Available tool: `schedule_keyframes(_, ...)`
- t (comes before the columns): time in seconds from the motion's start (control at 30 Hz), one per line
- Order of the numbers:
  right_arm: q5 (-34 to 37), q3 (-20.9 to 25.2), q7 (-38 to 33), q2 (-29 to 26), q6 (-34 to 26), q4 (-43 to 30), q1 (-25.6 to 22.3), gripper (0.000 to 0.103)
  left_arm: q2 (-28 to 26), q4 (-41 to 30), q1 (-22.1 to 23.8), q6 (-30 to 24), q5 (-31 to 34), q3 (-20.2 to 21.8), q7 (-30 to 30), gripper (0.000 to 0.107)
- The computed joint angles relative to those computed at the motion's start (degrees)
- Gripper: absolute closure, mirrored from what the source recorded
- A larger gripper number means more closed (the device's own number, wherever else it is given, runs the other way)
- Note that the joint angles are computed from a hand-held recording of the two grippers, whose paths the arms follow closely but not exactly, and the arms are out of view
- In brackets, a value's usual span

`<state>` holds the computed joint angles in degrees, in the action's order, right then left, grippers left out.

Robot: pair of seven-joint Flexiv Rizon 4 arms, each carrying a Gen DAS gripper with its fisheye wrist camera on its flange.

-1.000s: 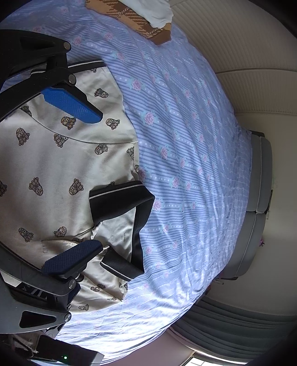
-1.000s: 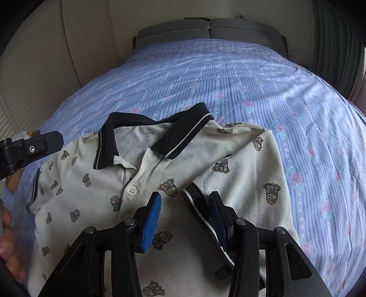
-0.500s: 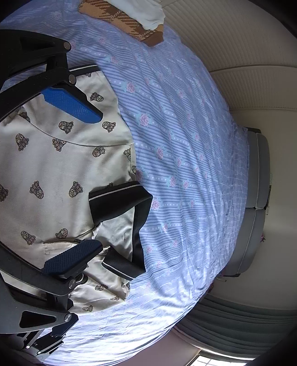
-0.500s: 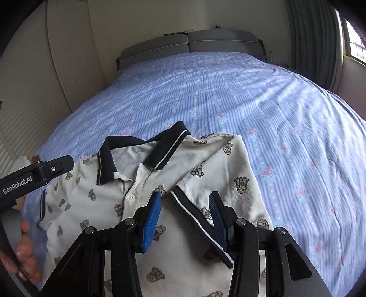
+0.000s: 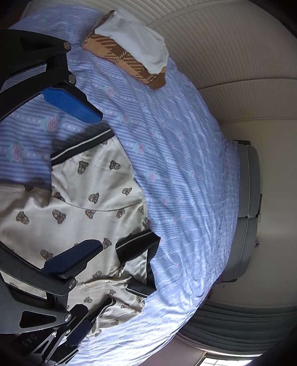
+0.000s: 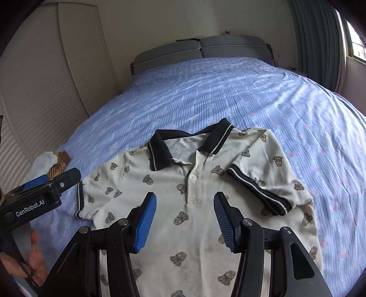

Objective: Fold small clothes
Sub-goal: 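Grasp the other black-striped sleeve with the left gripper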

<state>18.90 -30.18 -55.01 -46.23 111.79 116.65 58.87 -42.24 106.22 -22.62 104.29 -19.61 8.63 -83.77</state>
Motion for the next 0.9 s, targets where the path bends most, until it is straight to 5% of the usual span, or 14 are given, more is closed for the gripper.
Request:
schedule_keyframes(0.2, -1.4, -0.3, 2.0, -2.3, -2.4, -4.4, 2.1, 0.050, -1.6, -0.8, 14.7, 0.8, 3.9, -11.4, -0.8, 0.015)
schedule_keyframes(0.57, -6.6, 0.6, 8.3, -6.1, -6.0, -10.0, 0.7, 0.050, -10.5, -7.4, 29.4, -3.0, 10.5, -25.0, 2.4, 0.043)
schedule_keyframes(0.9, -10.9, -0.6, 12.6, -8.7, -8.0, -12.3, 1.3, 0.050, -21.1, -8.9, 46.7, -3.8, 17.5, -46.3, 7.4, 0.068)
